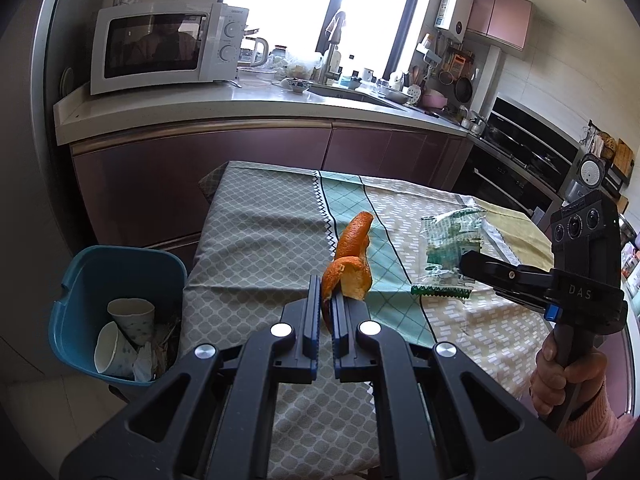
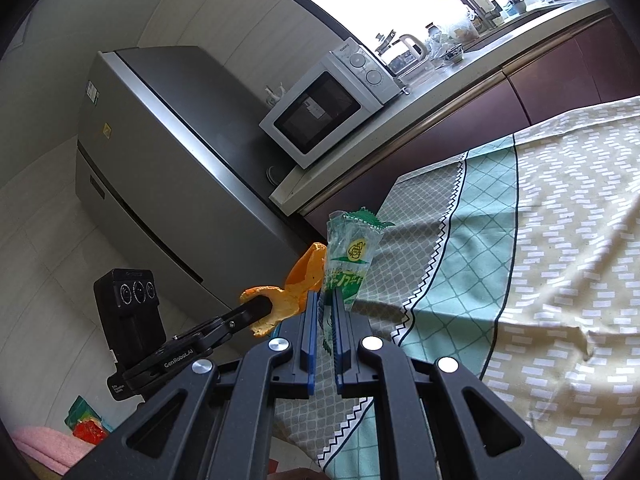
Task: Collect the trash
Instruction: 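Carry the orange peel and wrapper with both tools over the teal bin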
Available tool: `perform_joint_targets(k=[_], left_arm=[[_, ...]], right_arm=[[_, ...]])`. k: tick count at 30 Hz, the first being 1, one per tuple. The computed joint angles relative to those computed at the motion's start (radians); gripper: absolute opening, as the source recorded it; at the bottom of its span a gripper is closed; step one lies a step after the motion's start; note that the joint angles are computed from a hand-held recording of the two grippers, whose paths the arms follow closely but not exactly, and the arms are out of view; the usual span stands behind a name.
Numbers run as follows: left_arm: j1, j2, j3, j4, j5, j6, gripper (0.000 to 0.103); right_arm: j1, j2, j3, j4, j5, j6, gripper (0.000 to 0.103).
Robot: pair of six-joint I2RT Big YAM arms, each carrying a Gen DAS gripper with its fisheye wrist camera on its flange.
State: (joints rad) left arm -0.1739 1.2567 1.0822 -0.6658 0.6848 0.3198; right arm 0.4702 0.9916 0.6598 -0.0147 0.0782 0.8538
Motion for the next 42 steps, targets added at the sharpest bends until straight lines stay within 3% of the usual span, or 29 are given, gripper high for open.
perform_joint_targets(k=[25,42], left_arm=[[0.118,0.065,0.043,0.027,-0.031,-0.022,0.005],[0.175,0.103,0.068,0.045,-0.061,-0.042,0.005]], right_arm=[[-0.003,0.244,0.175,0.061,-0.16,-0.037,0.006],[0.001,0.333,0.251,0.066,-0.234,-0.047,0.006]])
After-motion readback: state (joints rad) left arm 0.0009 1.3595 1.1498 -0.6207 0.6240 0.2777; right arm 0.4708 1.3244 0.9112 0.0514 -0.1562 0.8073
